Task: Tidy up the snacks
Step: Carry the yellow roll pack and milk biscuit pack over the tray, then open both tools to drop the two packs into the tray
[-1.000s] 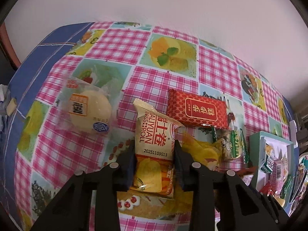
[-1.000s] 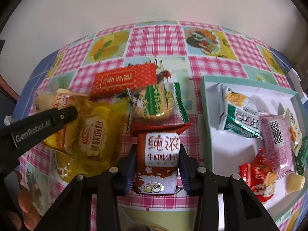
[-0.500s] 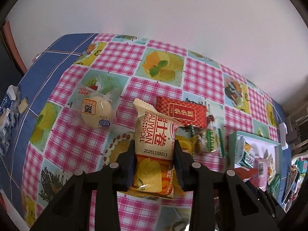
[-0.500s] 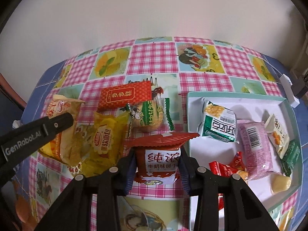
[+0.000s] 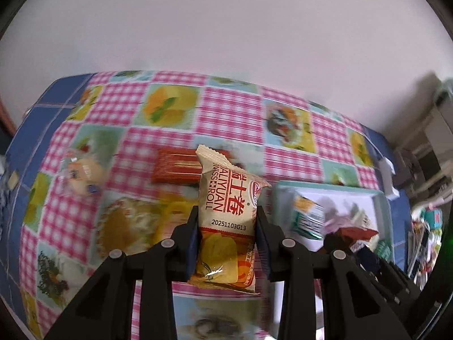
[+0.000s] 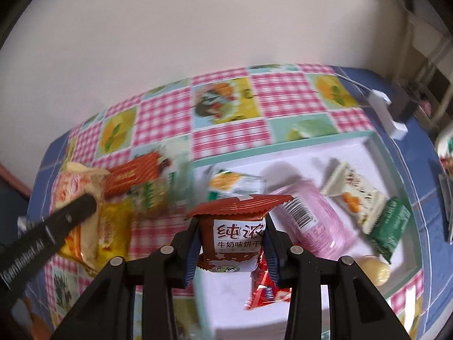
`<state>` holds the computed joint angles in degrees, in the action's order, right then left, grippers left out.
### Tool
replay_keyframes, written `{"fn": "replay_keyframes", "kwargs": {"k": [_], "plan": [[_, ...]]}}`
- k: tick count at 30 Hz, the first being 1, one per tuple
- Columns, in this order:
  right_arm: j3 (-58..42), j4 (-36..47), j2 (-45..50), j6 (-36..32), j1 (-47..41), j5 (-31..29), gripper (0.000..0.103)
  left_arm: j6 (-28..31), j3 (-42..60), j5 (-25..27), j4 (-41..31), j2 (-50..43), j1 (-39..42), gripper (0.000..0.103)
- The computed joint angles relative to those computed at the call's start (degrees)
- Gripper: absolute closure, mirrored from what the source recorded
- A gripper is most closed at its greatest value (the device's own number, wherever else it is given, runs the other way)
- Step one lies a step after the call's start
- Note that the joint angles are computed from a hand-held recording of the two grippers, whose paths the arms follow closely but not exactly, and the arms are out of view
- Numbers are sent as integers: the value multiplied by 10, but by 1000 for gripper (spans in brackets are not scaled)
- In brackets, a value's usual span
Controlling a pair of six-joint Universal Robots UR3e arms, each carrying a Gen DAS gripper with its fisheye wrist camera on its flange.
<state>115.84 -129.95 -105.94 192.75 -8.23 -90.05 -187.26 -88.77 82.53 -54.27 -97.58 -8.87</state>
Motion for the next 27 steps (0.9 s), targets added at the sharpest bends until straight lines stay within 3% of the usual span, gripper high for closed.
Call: {"fn": "replay_keyframes", "kwargs": {"k": [14, 20, 27], "plan": [[53, 90, -130, -103, -236, 84, 61, -6, 76, 26, -18, -91, -121, 66], [61, 105, -127, -114, -263, 52, 61, -2, 92, 44, -32, -126, -160, 66], [61, 127, -127, -123, -267, 39, 61, -6, 110, 24, -64, -146, -174, 65]]}}
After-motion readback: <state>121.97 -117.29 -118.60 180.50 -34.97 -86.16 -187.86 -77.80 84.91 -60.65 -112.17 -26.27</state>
